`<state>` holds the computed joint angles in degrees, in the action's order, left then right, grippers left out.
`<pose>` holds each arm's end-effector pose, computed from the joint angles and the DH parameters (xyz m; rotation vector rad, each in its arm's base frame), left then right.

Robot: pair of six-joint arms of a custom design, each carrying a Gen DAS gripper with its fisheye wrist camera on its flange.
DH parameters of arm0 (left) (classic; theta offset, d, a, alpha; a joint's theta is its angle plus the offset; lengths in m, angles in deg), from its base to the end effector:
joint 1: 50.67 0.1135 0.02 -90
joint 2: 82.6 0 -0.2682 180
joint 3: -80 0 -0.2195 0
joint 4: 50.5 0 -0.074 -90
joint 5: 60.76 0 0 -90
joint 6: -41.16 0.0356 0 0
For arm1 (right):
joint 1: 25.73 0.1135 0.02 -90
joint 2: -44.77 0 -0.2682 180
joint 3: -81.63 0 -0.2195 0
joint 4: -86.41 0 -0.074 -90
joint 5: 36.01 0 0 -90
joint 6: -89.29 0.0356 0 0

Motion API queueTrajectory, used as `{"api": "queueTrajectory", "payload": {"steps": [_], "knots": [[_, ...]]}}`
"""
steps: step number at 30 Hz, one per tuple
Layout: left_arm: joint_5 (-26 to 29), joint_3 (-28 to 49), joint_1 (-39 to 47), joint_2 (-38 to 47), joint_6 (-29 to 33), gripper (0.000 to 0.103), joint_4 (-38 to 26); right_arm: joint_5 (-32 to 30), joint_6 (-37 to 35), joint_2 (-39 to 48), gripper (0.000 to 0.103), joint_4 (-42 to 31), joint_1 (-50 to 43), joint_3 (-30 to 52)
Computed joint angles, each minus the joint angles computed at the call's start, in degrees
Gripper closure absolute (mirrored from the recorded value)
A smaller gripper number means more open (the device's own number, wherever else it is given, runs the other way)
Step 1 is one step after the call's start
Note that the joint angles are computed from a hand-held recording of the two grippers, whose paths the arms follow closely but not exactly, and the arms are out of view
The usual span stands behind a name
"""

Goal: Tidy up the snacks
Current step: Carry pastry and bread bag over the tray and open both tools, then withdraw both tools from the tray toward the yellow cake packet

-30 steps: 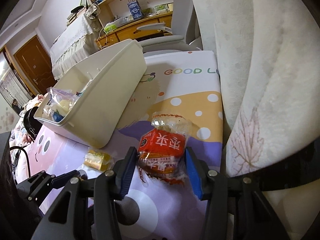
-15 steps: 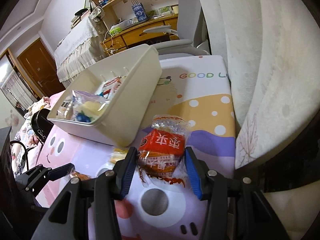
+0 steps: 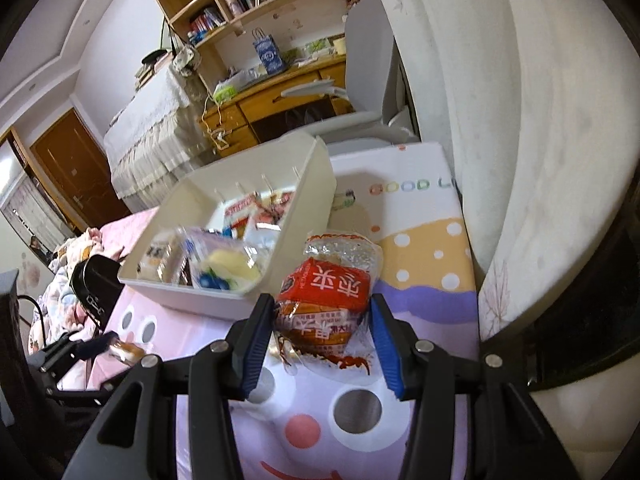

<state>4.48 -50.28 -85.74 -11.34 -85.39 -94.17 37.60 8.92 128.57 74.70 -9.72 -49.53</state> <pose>0.1580 -0.0927 0.1904 -0.1554 2.5400 0.1256 0.2329 0.0773 0.1757 -0.2717 2.3982 0.5507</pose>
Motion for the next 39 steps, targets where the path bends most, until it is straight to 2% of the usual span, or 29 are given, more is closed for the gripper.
{"api": "queueTrajectory", "payload": {"steps": [3, 7, 11, 17, 22, 25, 28, 30, 33, 39], "knots": [[1.43, 3.09, 5.04, -2.48, 5.33, 0.032, -2.1, 1.92, 1.98, -0.85, 0.055, -0.25, 1.78, 1.52], [4.72, 6.68, 12.79, -3.43, 14.73, 0.032, -1.49, 4.56, 4.91, -0.84, 0.055, -0.01, 4.53, 3.98], [9.22, 9.49, 19.45, -2.49, 21.95, 0.032, 0.76, 8.12, 6.66, 0.11, 0.055, 0.85, 8.57, 6.23], [16.39, 12.27, 27.63, 2.34, 28.47, 0.032, 5.69, 12.58, 8.45, 5.73, 0.055, 4.17, 14.42, 10.31], [21.89, 13.97, 32.08, 8.13, 30.44, 0.032, 9.54, 14.24, 9.82, 11.03, 0.055, 7.17, 17.04, 13.25], [24.12, 14.71, 33.45, 9.95, 30.85, 0.031, 10.77, 15.01, 10.18, 13.59, 0.055, 6.55, 18.23, 15.5], [28.41, 17.67, 34.62, 13.29, 31.94, 0.028, 8.11, 15.31, 9.79, 14.45, 0.053, 6.68, 18.9, 16.21], [28.27, 18.67, 34.37, 14.36, 31.09, 0.025, 6.63, 16.1, 8.89, 14.89, 0.053, 4.55, 19.14, 17.49], [29.91, 18.59, 34.62, 14.58, 29.27, 0.024, 5.78, 17.47, 9.02, 14.59, 0.043, 3.1, 19.24, 17.74], [28.75, 17.75, 33.04, 12.97, 26.7, 0.023, 3.73, 17.0, 10.54, 11.05, 0.042, 2.35, 17.35, 14.9]]}}
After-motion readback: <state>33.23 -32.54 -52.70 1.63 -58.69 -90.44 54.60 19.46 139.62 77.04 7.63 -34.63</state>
